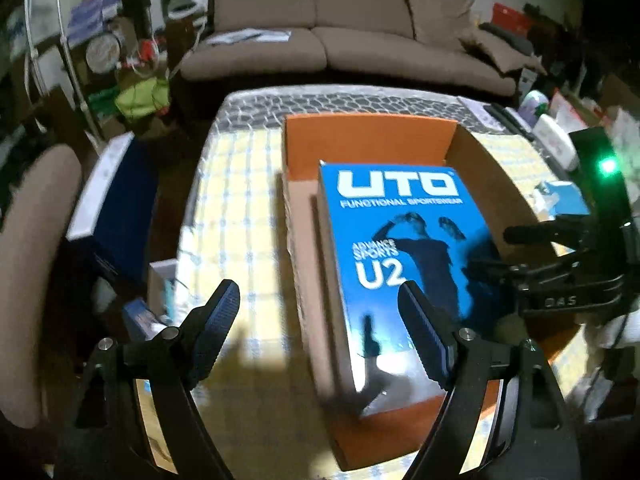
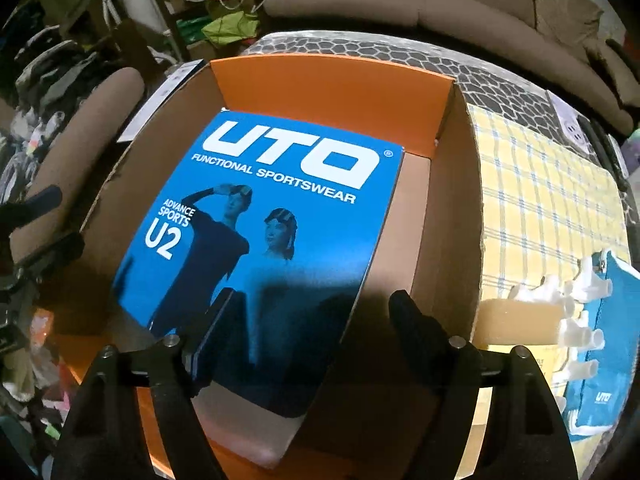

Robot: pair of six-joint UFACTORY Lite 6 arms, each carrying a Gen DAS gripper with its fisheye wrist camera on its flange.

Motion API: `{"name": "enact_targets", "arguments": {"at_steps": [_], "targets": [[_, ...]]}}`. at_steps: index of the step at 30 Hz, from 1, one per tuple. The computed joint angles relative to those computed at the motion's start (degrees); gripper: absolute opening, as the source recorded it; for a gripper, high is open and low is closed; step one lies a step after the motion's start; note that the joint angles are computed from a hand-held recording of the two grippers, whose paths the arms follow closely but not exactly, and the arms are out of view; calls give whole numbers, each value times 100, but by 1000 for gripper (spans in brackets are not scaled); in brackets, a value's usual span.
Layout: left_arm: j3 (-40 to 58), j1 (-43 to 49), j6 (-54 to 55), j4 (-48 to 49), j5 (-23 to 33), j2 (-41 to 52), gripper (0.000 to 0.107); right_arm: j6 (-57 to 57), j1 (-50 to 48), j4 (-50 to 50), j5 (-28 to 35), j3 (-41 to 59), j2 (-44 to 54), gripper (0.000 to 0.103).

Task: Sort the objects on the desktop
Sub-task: 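Carry the blue UTO box over the orange tray and lower it inside, then open the right gripper, release the box flat in the tray, withdraw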

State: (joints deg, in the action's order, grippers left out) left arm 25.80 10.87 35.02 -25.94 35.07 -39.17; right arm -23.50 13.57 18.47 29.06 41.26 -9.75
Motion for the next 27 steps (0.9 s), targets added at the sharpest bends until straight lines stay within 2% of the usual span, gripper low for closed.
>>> {"name": "enact_targets", "arguments": {"at_steps": [8, 11, 15, 18, 19, 27], "targets": [[-122, 498, 712, -843, 404, 324, 77, 186, 464, -132, 4, 289, 404, 83], [-161, 540, 825, -1007, 504, 362, 71, 227, 490, -94, -37, 365, 491, 85], [-242, 551, 1001, -1255, 669, 318, 70, 31, 462, 152, -52, 383, 467, 84], [-263, 286, 718, -1082, 536, 232, 71, -228, 465, 359, -32, 346, 364, 77], [-262, 287, 718, -1072, 515, 246, 71, -515, 465, 609, -3, 339, 332, 69], [-222, 508, 1108, -1215, 660, 356, 71, 605, 1384, -399, -201, 529, 511, 67]]}}
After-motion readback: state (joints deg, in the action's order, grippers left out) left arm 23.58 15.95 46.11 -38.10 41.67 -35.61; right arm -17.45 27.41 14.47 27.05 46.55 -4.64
